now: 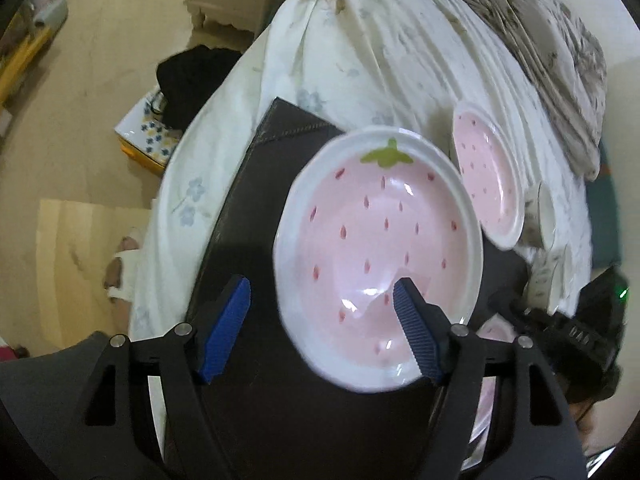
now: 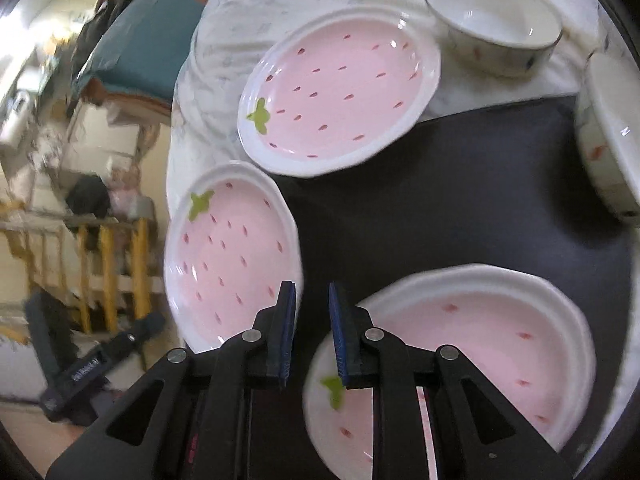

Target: Organize plates and bowls

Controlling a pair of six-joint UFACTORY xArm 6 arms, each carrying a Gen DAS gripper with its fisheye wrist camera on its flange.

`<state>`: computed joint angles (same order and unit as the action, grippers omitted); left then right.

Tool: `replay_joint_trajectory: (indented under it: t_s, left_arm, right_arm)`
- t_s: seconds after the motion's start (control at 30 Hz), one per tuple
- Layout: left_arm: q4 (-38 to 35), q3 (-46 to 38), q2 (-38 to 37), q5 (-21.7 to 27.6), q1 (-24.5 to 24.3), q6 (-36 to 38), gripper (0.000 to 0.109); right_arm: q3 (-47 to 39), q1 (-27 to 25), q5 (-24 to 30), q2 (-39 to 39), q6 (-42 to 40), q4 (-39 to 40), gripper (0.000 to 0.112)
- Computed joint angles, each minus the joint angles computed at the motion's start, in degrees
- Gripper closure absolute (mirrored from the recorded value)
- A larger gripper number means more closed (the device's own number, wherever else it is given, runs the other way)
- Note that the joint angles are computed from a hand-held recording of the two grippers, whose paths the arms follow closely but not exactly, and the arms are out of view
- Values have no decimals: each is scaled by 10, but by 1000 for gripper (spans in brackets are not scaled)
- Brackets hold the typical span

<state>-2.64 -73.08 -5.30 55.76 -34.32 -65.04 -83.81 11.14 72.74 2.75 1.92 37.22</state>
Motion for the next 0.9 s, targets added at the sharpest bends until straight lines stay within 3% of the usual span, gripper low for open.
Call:
replay_joint_trajectory:
  t_s: [0.2,0.37,0.47,0.63,0.73,0.9]
  left_arm:
    - [-24,22,-2,-9,18,-3,49]
    - [-67,33,8,-39,24,37,76]
    - [-53,9,27,-14,18,40,76]
    - [-47,11,29,-20,19,27,76]
    - [-27,-3,32,13,16,33,90]
    - [-16,5,4,14,14,17,96]
  right_arm:
    - [-25,9,-2,40,7,30,92]
    - [-59,25,12,73,5,1,92]
    - [-58,36,4,74,1,-15,92]
    - [-38,43,-23,68,4,-19,92]
    - [-33,60,-36,65,-3,-49,92]
    - [-6,68,-59,38,-15,-63,95]
